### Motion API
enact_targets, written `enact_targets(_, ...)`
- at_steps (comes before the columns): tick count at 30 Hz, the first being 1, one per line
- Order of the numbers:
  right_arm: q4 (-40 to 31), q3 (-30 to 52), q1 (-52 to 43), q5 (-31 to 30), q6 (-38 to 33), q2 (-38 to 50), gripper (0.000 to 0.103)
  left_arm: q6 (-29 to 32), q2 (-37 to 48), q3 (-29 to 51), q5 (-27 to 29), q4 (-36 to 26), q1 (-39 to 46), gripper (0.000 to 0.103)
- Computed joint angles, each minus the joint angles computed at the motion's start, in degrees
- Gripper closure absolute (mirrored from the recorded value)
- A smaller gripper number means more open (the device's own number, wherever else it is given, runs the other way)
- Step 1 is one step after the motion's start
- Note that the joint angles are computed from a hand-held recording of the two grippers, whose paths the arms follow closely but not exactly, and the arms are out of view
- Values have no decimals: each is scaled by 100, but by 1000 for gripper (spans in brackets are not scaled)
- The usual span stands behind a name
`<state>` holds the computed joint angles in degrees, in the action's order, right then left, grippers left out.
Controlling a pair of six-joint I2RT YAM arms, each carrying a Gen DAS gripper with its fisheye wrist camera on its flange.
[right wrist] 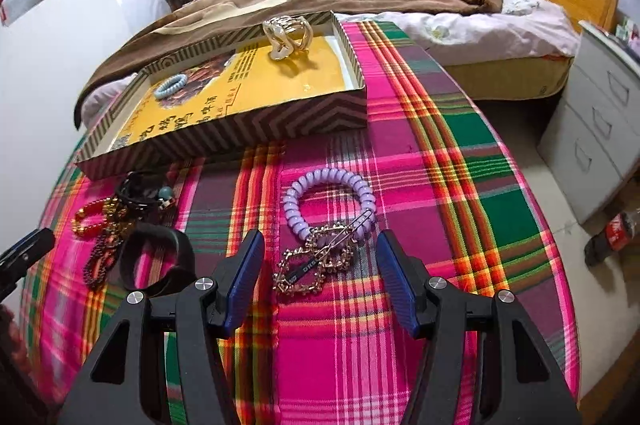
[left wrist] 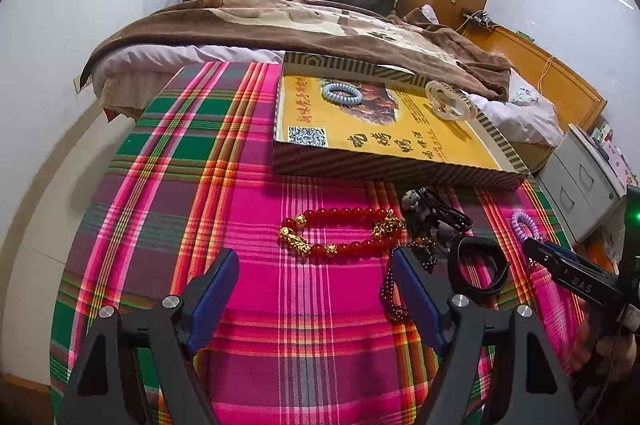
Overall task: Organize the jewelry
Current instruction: 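Move the right tool back to the gold hairpin and grasp it, then lift the gold hairpin with the right tool while the left tool grasps the dark bead strand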
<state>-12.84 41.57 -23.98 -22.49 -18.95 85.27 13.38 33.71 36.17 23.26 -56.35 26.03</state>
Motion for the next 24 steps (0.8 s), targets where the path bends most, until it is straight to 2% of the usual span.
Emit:
enact_targets(1,59,-47,21,50,39,-37,49,-10,-2,-10,-9,-1,-15,25)
enact_targets(3,112,-83,49,175,90,-74,64,-39,-17,-29,-40,-6,-59,25)
enact_targets(8,134,-168,-78,113,29,-161,64,-135,17,-35,-118,37,-192,25)
enact_targets(16,12,-222,-586,-515,-209,-355,65,-195,-38,-55,-188,-54,-534,25)
enact_targets(24,-116,-186,-809,-930,-331,-460,65,-881,-22,-186,-816,82,-1988,25)
